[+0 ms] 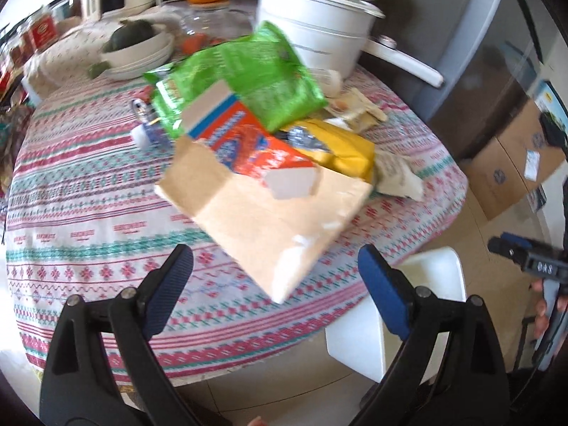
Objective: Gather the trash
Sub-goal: 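Move the left tool to the brown cardboard carton and grasp it, then grasp the yellow snack wrapper with the right tool while the left tool holds the carton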
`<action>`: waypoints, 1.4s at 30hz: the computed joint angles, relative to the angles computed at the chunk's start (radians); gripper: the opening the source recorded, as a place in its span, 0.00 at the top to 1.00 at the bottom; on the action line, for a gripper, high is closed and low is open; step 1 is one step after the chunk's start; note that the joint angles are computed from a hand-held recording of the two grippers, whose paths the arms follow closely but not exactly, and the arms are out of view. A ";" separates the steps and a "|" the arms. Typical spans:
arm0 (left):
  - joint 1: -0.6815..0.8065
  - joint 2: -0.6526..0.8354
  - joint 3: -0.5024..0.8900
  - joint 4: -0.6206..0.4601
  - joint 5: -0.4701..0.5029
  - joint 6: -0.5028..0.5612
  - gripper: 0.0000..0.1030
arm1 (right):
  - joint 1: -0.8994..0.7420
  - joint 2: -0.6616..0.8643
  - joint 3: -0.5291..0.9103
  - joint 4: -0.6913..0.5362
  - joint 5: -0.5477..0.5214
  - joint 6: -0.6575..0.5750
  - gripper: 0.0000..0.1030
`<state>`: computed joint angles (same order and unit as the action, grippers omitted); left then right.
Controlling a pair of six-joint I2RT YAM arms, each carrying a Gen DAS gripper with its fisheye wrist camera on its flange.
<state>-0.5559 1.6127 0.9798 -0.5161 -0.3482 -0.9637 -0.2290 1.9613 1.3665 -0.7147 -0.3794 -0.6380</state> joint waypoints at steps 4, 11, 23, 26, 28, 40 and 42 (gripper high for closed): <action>0.064 -0.027 -0.043 0.040 0.070 0.022 0.09 | 0.038 -0.021 -0.026 0.017 0.003 0.013 0.30; 0.019 0.028 0.016 0.053 0.098 0.105 0.09 | 0.094 -0.043 -0.055 0.048 0.019 0.036 0.30; 0.028 0.253 0.162 -0.005 0.093 0.201 0.77 | 0.142 -0.037 -0.047 0.058 0.020 0.101 0.30; 0.030 0.219 0.134 0.011 0.077 0.192 0.86 | 0.153 -0.040 -0.053 0.071 0.027 0.114 0.30; 0.024 0.179 0.110 0.007 0.056 0.188 0.92 | 0.159 -0.042 -0.057 0.079 0.029 0.122 0.30; -0.006 -0.132 -0.084 0.040 -0.024 0.151 0.99 | 0.278 -0.042 -0.057 0.120 -0.007 0.227 0.29; -0.006 -0.181 -0.119 0.038 -0.035 0.140 0.99 | 0.308 -0.036 -0.057 0.135 -0.012 0.244 0.29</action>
<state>-0.5624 1.4312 0.8612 -0.4784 -0.3834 -0.8233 0.0787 1.9253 1.3097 -0.5793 -0.3915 -0.3937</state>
